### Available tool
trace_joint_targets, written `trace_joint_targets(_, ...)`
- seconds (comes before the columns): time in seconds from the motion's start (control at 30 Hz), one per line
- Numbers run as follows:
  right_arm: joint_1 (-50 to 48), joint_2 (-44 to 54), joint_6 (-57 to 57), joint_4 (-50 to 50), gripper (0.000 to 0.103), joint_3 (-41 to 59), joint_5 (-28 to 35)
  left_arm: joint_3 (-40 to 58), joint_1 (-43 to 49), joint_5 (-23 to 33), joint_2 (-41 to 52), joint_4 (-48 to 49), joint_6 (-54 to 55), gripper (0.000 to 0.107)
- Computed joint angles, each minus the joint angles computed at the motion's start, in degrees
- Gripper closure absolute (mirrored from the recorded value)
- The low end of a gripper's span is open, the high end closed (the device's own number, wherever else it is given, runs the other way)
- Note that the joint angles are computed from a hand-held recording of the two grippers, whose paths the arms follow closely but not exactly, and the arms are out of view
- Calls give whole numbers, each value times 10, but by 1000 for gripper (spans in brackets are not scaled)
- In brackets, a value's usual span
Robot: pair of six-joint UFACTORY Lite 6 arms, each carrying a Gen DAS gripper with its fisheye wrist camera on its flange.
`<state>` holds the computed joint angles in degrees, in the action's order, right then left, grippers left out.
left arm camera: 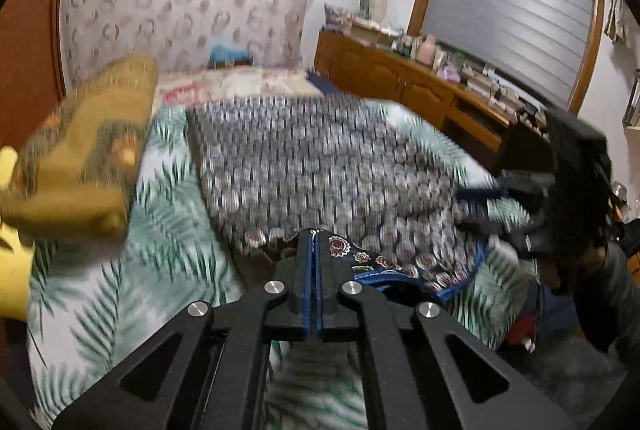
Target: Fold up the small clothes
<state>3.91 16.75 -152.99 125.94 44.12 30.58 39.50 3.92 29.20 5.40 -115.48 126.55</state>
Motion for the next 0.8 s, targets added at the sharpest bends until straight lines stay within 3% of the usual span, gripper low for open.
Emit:
trace_joint_targets(0.4,19,-50,4,-5,45,-41,-2,200,-37,-34,149,-26,-23,105)
trace_joint_targets(0.8,8,-60,17,-23,44,-49,-4,236,-51,-78,188,-89,31,105)
